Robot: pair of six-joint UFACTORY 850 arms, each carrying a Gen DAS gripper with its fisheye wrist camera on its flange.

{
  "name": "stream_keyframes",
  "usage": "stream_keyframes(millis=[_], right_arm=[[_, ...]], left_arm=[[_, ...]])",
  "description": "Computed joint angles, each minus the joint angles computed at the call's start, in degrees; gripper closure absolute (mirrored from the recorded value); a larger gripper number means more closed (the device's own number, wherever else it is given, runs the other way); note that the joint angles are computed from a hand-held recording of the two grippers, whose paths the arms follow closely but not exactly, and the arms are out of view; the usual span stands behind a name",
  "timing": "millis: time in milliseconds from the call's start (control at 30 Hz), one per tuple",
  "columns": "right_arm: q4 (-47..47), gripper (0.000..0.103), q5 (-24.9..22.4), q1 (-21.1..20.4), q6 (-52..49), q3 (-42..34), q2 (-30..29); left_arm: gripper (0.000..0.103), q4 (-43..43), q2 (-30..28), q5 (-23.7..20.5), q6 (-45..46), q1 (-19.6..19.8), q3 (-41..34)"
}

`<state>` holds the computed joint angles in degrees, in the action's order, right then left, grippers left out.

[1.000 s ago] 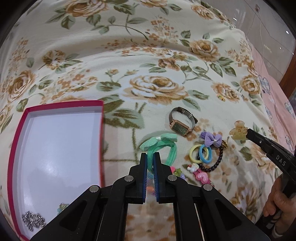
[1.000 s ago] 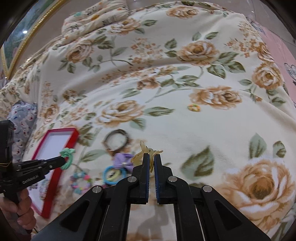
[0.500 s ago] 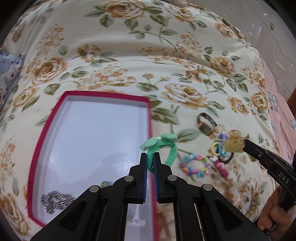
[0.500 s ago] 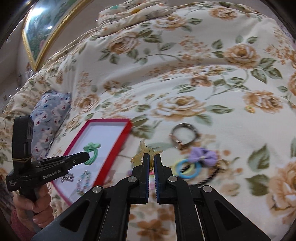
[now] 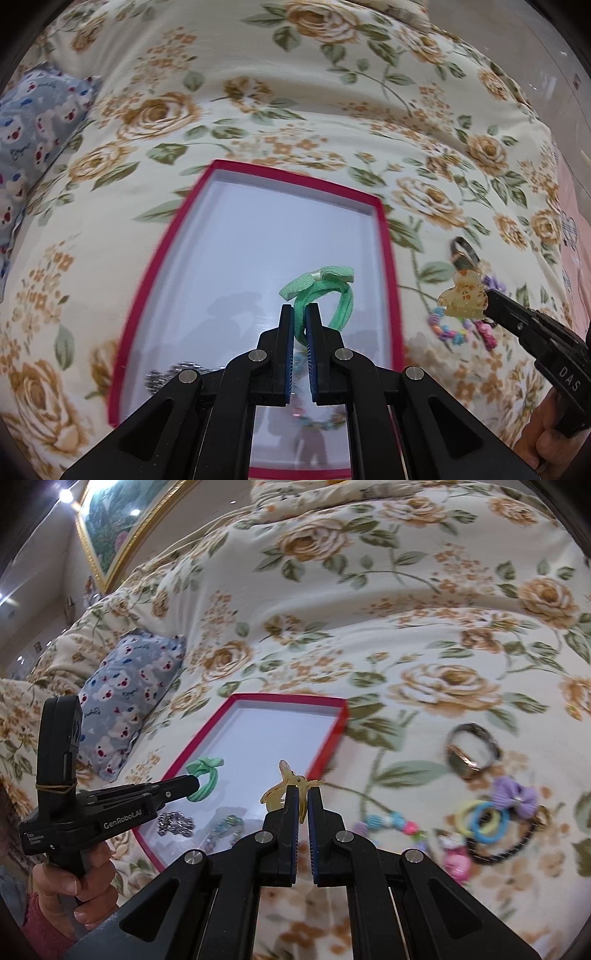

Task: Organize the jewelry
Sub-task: 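Carry the hair ties and claw clip into the box and open both grippers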

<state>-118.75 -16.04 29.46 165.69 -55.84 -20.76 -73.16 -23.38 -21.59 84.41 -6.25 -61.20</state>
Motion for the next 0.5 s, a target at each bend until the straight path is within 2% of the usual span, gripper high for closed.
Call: stream_keyframes(millis=[400, 500], right_arm=[[-12.53, 0.099, 1.42, 0.52, 7.36, -9.89, -9.95], [-12.39, 0.099, 1.17, 0.45, 7.16, -10.95, -11.54]], left_arm=[[0.098, 5.12, -4.85, 3.45, -6.99, 0.99, -4.83], [0.098, 6.61, -6.37, 3.81, -9.13, 1.01, -6.2]])
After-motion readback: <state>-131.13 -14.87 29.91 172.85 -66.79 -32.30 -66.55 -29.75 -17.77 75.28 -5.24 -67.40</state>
